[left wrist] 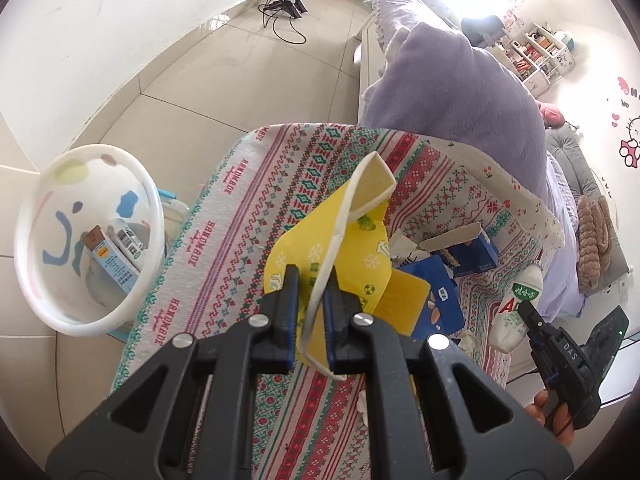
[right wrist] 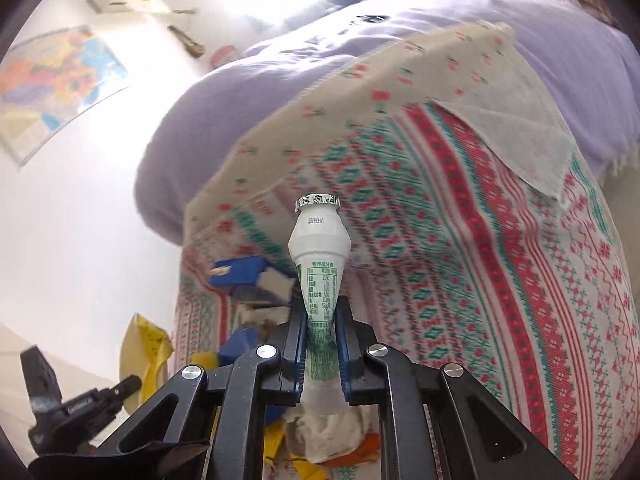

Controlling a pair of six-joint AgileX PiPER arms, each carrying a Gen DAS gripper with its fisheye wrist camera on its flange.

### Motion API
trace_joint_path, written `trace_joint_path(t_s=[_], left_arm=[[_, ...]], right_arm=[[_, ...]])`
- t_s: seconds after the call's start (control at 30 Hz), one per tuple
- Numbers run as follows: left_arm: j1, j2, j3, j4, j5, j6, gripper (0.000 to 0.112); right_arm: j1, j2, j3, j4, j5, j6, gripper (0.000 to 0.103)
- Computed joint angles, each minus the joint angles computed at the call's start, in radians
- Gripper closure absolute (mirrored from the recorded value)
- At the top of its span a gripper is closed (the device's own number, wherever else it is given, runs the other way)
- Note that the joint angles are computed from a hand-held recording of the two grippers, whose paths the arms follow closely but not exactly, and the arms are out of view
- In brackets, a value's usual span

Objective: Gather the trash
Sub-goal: 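Carry the bowl and AD bottle to the bin and release both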

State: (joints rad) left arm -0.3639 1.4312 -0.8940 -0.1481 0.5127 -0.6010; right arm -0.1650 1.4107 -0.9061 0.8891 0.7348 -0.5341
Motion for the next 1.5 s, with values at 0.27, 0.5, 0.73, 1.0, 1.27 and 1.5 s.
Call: trace_joint_path(t_s=[0.27, 0.5, 0.73, 1.0, 1.27, 1.5], left_arm=[[0.045, -0.025, 0.018, -0.042, 0.009, 0.058, 0.100], [0.088, -0.056, 0.039, -0.035, 0.027, 0.086, 0.100], [0.217, -0.104, 0.085, -0.096, 0.056, 0.203, 0.100], [0.527, -0.156, 0.164, -0.191, 0.117, 0.442, 0.100], [0.620, -0.137, 0.183, -0.178, 0.126, 0.491, 0.100], [0.627, -0.084, 0.167, -0.140, 0.111, 0.481, 0.099]], right_arm=[[0.135, -0.064, 0.062, 0.082, -0.077, -0.120, 0.089], [0.378, -0.079, 0.071, 0.059, -0.219, -0.081, 0.089], [0.596, 0.015, 0.016, -0.033, -0.323, 0.032, 0.089], [0.717, 0.135, -0.050, -0.076, -0.375, 0.083, 0.089], [0.820, 0.291, -0.191, -0.051, -0.346, 0.113, 0.089], [0.951, 0.476, -0.434, -0.214, -0.276, 0.288, 0.089]])
